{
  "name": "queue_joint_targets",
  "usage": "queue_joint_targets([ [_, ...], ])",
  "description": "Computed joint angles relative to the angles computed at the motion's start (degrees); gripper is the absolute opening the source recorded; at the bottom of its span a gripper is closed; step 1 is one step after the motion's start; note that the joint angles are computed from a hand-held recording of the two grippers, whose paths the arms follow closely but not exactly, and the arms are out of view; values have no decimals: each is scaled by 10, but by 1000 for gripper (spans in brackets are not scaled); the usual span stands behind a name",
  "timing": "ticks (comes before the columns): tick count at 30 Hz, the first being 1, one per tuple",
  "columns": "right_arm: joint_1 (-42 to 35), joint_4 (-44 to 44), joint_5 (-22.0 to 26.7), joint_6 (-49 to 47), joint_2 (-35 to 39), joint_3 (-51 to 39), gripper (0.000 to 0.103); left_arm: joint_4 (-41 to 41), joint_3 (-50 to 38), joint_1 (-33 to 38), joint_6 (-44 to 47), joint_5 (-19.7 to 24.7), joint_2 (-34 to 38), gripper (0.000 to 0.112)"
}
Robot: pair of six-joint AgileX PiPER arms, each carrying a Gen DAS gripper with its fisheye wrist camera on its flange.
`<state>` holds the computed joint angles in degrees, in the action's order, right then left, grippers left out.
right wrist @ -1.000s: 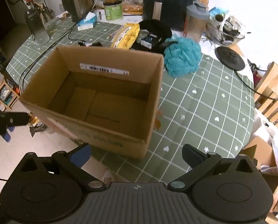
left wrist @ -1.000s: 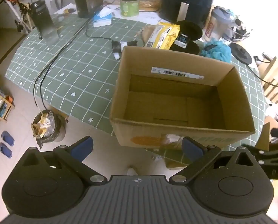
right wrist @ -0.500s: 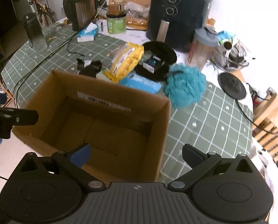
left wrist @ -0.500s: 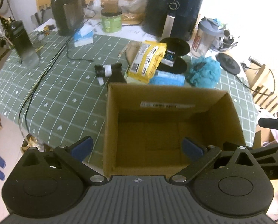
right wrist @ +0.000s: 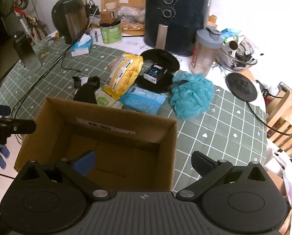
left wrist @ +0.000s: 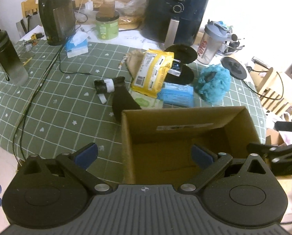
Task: Organize soft objects
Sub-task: 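Close the left gripper on the black fuzzy pad beside the box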
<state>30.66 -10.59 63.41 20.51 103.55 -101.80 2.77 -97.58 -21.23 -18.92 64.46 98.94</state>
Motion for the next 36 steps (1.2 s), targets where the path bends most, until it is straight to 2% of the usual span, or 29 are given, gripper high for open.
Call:
queue_joint_targets([
  [12, -38, -12, -23, 5, -2, -3, 103, -66, 0, 71, 77, -32, 17, 103],
  [18, -64, -1, -40, -41, 11, -13, 103, -83, 0, 91, 70, -66, 26, 103],
  [22, -77, 3, -49, -70, 26, -29, 103, -101, -19, 109, 65, -71, 44, 103],
  [26, -96, 26, -56, -82, 34, -36, 103, -97, -54, 117, 68, -60, 78, 103],
  [36, -112, 66, -58, -101, 43, -35, 103, -208, -173, 177, 92, -12, 213, 103],
])
